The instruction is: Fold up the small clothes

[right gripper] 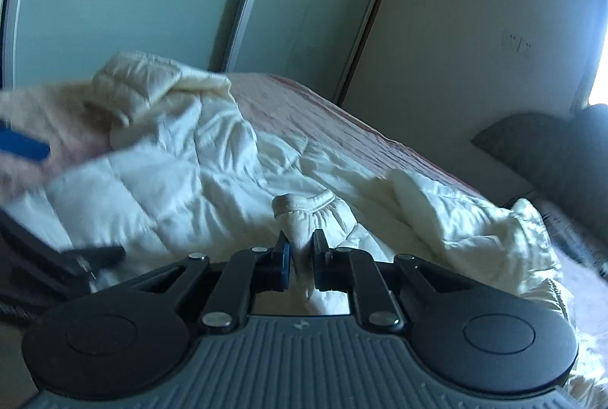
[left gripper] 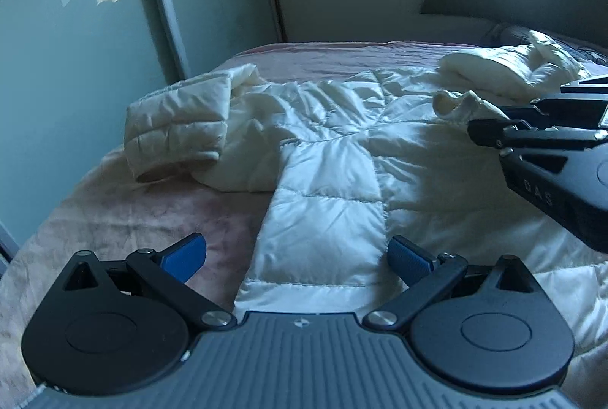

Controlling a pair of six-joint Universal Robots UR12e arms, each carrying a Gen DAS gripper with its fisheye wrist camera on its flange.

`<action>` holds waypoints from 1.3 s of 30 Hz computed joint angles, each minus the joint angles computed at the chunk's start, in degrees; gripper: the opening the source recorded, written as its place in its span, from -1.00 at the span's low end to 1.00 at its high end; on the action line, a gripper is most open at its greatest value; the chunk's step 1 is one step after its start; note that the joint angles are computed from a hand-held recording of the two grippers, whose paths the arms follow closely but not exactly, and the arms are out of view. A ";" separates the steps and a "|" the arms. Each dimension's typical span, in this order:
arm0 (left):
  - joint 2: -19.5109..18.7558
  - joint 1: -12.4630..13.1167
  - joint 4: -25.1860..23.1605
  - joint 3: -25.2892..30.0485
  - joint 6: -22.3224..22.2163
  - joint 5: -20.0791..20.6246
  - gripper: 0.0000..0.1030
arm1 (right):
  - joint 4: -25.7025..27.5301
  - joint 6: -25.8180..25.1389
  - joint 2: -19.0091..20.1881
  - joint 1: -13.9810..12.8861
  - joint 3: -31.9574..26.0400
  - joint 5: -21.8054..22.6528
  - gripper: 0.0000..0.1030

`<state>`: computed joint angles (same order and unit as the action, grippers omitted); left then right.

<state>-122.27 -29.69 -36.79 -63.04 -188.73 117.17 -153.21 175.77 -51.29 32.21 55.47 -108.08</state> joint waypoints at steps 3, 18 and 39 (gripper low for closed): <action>0.11 0.21 -0.70 -0.02 -1.65 -0.39 1.00 | 0.58 3.90 0.80 -0.35 -1.30 1.91 -0.77; -0.10 0.16 -0.76 0.01 -0.89 0.06 1.00 | 1.80 25.51 -1.92 -5.57 1.38 22.89 -0.24; -0.25 0.22 0.20 0.23 -3.67 8.17 1.00 | 5.51 22.15 4.52 -3.53 -10.57 22.14 0.29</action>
<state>-122.52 -29.46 -36.59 -62.81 -192.40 125.34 -147.71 197.92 -46.77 28.68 44.90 -85.94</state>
